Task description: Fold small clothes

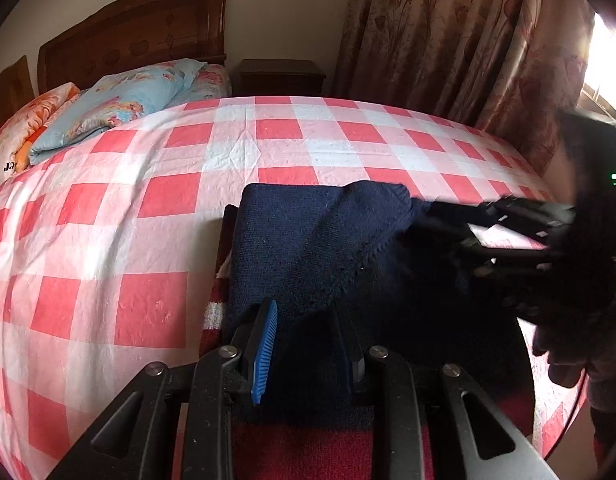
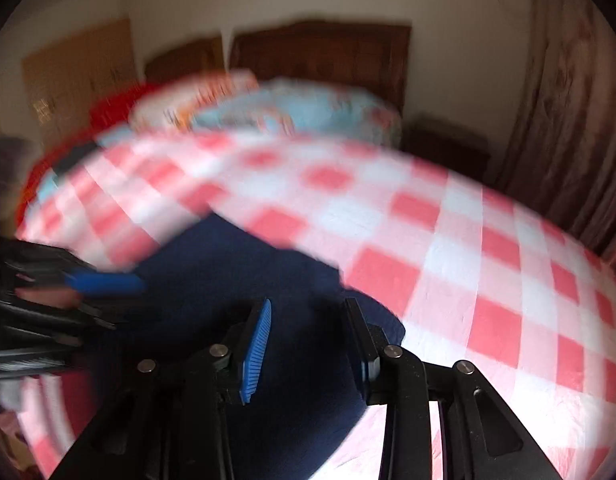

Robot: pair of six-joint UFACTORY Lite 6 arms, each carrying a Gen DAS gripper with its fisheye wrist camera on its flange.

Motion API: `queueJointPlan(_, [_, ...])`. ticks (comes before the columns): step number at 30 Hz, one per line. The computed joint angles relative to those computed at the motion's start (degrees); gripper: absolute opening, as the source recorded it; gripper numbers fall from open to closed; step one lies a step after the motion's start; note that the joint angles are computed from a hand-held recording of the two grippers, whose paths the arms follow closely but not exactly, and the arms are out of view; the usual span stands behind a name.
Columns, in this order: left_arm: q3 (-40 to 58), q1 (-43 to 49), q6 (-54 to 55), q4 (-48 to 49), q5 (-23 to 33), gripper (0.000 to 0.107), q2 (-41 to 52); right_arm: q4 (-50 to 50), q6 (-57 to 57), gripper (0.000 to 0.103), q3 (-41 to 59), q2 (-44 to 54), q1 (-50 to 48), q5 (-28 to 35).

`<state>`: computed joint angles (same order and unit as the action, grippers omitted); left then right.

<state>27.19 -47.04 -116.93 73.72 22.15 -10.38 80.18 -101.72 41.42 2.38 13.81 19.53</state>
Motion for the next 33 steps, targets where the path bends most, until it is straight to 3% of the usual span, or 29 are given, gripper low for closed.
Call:
queueJointPlan(1, [0.3,-0.2,1.2,-0.9,0.2,0.027,0.1,1.0,-1.0,0.078,1.4,1.5,-1.7,3.2])
queueJointPlan(3, [0.3,-0.3,2.9,-1.9,0.2,0.027,-0.2,-0.3,2.5,0.077,3.9,3.6,-3.1,5.3])
queueJointPlan(4, [0.3,-0.3,2.7,-1.8,0.3,0.028,-0.1,1.1,2.2,0.103,3.8,2.6,-2.5,3.7])
queueJointPlan(6, [0.2,-0.5,1.2,-0.8,0.4,0.028,0.0,5.6,-1.7,0.103,3.7,3.0,-1.8,2.2])
queueJointPlan(10, [0.2,-1.7,0.3,-0.1,1.9,0.028,0.3,-1.9,7.3,0.103,7.9,7.7,-3.3,5.1])
queueJointPlan(12, [-0.2,-1.3,0.0,0.2,1.2,0.028,-0.2,-2.5,10.3,0.103,6.4,4.4,-3.1,3.6])
queueJointPlan(14, [-0.3,-1.4,-0.7,0.7,1.4,0.028,-0.3,0.9,6.6,0.103,1.6,-2.3,-4.7,7.9])
queueJointPlan(16, [-0.3,-2.0,-1.4,1.4,2.1,0.028,0.0,-0.1,6.2,0.103,-3.3,-8.8,-3.5,8.4])
queueJointPlan(19, [-0.3,-2.2,-1.5,1.3,2.2,0.028,0.0,-5.5,7.6,0.103,-9.7,-14.6,2.9,2.7])
queueJointPlan(22, [-1.0,-4.5,-0.1,-2.1,4.5,0.028,-2.1,-2.8,4.3,0.103,-15.7,-20.7,7.4,-4.8])
queueJointPlan(26, [-5.0,-14.5,-3.3,-4.8,12.4,0.028,-7.4,-11.2,11.7,0.103,-23.0,-35.1,1.3,5.8])
queueJointPlan(30, [-6.8,-23.7,-7.0,-8.4,19.9,0.028,-9.7,-23.9,22.4,0.103,-29.7,-45.7,1.6,6.1])
queueJointPlan(33, [-8.1,-30.8,-12.4,-10.1,24.8,0.028,-12.2,-27.9,25.9,0.103,-32.6,-57.2,-6.5,17.2])
